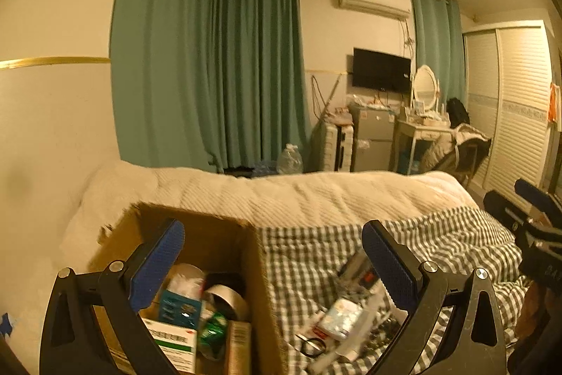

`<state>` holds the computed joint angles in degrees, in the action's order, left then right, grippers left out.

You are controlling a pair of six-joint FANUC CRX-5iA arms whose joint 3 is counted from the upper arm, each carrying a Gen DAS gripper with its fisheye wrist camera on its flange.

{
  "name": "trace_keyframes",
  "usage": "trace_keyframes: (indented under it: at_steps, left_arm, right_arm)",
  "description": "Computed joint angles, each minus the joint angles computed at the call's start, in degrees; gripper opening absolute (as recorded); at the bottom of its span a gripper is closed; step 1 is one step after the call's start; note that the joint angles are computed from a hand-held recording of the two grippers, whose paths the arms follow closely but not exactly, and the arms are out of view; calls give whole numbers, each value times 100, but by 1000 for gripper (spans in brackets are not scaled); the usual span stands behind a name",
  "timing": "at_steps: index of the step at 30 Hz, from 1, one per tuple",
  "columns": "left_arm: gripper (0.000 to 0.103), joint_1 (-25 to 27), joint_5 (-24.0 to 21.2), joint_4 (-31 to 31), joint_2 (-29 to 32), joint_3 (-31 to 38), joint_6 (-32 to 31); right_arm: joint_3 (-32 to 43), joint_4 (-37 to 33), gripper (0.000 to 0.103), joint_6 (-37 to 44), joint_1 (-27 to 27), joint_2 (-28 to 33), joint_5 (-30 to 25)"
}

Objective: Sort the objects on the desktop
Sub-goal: 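Move both tools back over the remaining items on the bed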

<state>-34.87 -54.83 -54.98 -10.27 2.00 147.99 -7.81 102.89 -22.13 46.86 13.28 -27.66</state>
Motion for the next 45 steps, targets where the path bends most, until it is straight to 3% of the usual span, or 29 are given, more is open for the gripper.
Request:
trace_keyframes:
  at_steps: [5, 12, 17, 21, 28, 33, 37, 45]
  left_arm:
    - [103, 193, 238, 717, 290, 107, -553]
    - [103, 138, 480, 963, 601, 97, -679]
    - [103, 324, 934, 1399, 732, -106, -1059]
    - [103, 172, 878, 1176, 981, -35, -1056]
    - [103, 399, 1381, 1668, 1205, -272, -1451]
    - [101, 489, 1532, 1897, 1335, -347, -1587]
    - [91, 573, 1575, 2141, 1441, -367, -1850]
    - [80, 831, 1741, 2873, 1699, -507, -2602]
  right_arm:
    - [-150, -601, 103, 243, -73, -133, 63]
    - [-187, -1413, 103, 751, -78, -156, 53]
    - [-128, -2066, 103, 1330, -15, -74, 36]
    - [15, -2732, 103, 1852, 60, 92, -36]
    - [439, -4087, 101, 3018, 204, 419, -279]
    - [923, -5163, 95, 4074, 320, 737, -570]
    - [1511, -6407, 91, 5251, 371, 1044, -881]
    - [2354, -7590, 81, 6425, 395, 1557, -1821]
